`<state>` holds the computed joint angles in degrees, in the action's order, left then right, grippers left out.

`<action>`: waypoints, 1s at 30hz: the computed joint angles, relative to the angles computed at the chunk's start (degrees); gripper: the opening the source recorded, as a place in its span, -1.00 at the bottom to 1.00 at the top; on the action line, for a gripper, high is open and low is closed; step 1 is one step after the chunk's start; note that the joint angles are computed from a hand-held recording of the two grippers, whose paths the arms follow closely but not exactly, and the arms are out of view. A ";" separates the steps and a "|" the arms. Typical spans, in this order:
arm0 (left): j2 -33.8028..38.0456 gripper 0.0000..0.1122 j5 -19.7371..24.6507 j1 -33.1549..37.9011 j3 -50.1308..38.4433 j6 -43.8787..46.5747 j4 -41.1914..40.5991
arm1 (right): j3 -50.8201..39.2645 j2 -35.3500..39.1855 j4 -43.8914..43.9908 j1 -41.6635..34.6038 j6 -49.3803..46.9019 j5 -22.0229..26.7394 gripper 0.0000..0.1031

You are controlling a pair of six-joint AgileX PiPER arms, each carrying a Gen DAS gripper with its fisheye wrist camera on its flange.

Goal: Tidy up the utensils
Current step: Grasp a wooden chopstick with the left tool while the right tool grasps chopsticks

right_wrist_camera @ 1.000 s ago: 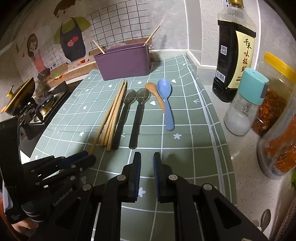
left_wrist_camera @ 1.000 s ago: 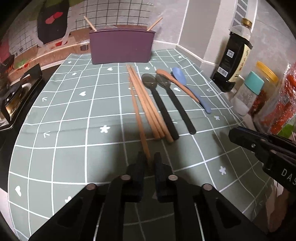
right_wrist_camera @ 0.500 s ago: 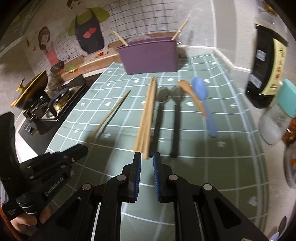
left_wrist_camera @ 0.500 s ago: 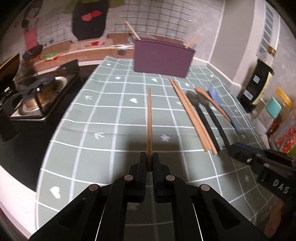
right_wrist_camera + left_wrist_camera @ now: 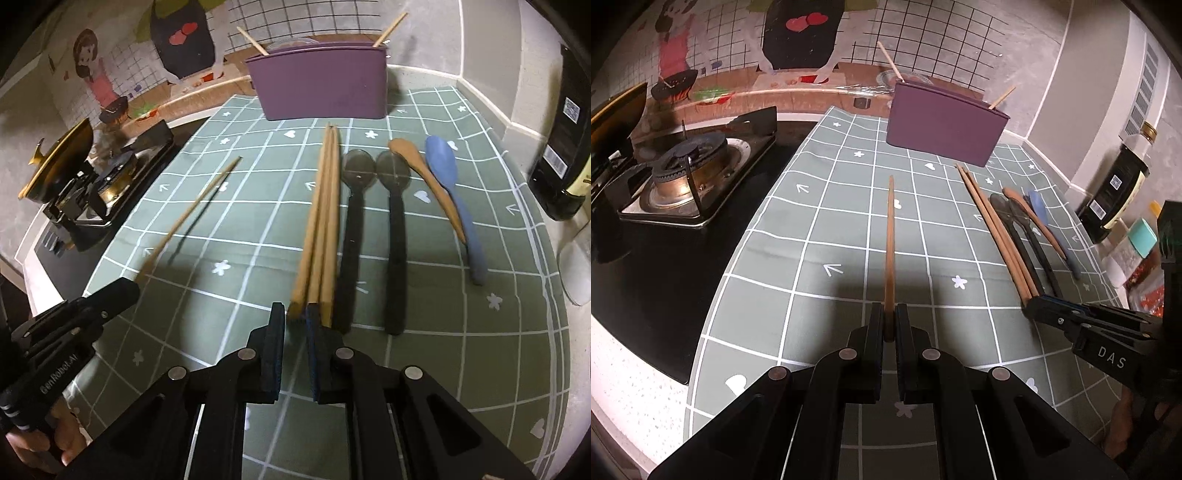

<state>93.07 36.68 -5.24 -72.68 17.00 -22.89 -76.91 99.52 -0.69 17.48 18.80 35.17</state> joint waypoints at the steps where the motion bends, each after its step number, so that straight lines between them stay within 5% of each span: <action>1: 0.26 -0.90 0.21 0.02 -0.33 0.15 -0.14 | 0.15 0.02 0.03 -0.21 -0.04 -0.06 -0.78; 21: 2.62 -0.89 1.18 -2.43 -3.29 -1.42 2.12 | 3.32 -1.61 4.76 -4.41 -2.86 -2.81 -0.79; 30: 3.14 -0.89 1.28 -3.26 -3.95 -2.69 3.47 | -0.19 0.84 -1.17 -2.26 -0.39 -0.37 -0.79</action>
<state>96.21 37.96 -8.49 -76.63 14.31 -19.42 -77.10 100.36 -1.86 15.22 18.40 34.81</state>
